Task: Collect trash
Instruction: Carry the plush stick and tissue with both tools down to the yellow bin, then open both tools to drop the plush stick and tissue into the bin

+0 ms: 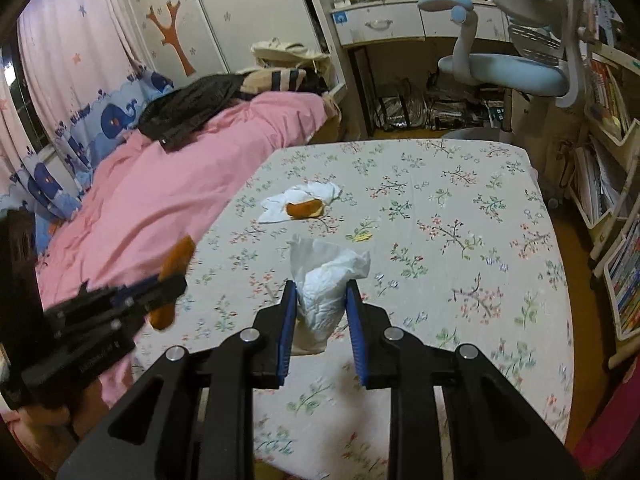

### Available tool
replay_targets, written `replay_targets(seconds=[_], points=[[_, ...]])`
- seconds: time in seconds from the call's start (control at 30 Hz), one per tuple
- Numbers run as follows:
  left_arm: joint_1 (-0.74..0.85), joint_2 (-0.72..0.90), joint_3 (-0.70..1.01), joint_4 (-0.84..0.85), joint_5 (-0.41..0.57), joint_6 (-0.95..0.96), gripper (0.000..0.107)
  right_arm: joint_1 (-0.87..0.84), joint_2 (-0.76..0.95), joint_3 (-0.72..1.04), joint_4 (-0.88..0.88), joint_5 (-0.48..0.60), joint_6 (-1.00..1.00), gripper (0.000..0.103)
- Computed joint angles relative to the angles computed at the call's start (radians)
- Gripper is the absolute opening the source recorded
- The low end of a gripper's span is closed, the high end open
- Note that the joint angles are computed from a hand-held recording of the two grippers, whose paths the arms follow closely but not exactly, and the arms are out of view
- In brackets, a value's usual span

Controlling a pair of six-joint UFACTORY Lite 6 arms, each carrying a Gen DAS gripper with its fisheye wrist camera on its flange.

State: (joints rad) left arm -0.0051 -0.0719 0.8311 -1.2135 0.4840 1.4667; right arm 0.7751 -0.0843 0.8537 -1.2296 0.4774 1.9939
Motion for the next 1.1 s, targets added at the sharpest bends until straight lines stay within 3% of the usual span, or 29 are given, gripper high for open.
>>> replay_targets(seconds=[0.17, 0.57, 0.87, 1.1], points=[[0.008, -0.188, -0.168, 0.047, 0.011, -0.017, 0.014, 0.127, -0.029, -0.029, -0.042, 0.11, 0.102, 0.027], [0.152, -0.535, -0.391, 0.249, 0.173, -0.142, 0.014, 0.37, -0.042, -0.115, -0.06, 0.256, 0.335, 0.027], [0.309, -0.773, -0.545, 0.382, 0.335, -0.154, 0.014, 0.557, 0.064, -0.108, 0.016, 0.243, 0.454, 0.027], [0.485, -0.945, -0.631, 0.445, 0.522, -0.103, 0.014, 0.654, 0.167, -0.068, 0.073, 0.191, 0.505, 0.029]])
